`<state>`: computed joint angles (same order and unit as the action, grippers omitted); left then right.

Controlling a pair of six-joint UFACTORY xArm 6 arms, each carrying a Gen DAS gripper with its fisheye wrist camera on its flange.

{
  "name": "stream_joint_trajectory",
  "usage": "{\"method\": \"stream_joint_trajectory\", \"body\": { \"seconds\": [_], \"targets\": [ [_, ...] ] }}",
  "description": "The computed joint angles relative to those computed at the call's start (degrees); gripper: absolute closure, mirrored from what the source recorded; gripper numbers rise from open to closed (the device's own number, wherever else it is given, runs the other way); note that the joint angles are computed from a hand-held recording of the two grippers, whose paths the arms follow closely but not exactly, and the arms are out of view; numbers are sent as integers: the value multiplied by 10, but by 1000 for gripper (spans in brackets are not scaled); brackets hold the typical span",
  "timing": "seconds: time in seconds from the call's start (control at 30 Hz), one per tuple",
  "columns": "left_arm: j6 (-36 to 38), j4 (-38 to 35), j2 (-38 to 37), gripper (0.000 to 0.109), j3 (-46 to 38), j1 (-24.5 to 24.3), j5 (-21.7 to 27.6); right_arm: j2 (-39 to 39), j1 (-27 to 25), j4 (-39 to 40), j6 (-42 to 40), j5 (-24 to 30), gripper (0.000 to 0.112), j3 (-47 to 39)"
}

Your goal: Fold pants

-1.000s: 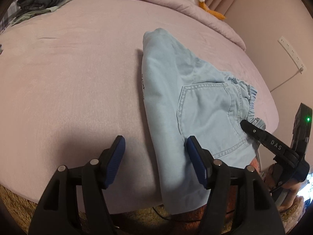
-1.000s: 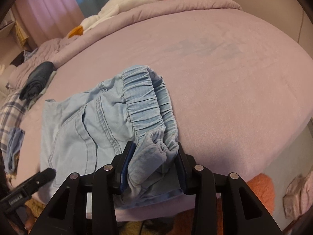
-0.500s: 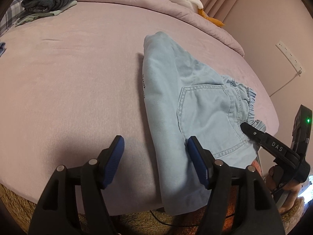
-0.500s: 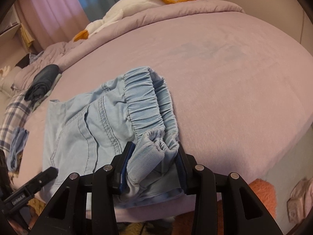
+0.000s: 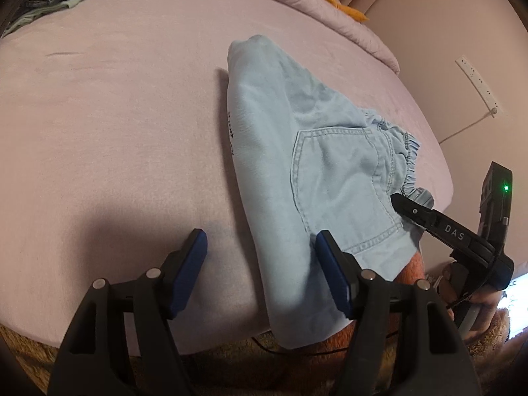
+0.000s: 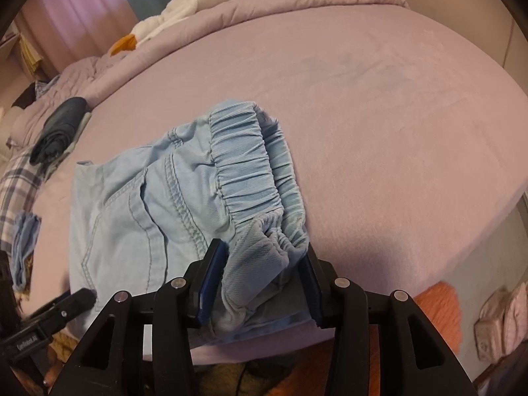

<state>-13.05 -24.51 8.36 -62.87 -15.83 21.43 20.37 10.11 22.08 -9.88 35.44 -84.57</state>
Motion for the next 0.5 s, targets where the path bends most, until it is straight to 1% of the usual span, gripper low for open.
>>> {"method": "stream_joint_trajectory", "body": {
  "seconds": [0.07,0.13,0.2,0.3,0.4,0.5],
  "targets": [
    [-1,13,11,40,-23,3,31,9,-1,-10,14,21,68,-18],
    [1,4,19,39,-43,9,57,24,-2,-16,30,47,68,-46],
    [8,-18,22,39,-51,13,68,33,-5,-8,38,68,67,-65],
    [22,-39,10,39,-30,9,43,35,-7,17,29,66,65,-63],
    [14,-27,-3,39,3,-5,-8,21,-3,30,5,33,64,-33],
    [-1,-11,-9,39,21,-11,-37,12,3,39,-9,-5,64,-8]
  ]
}}
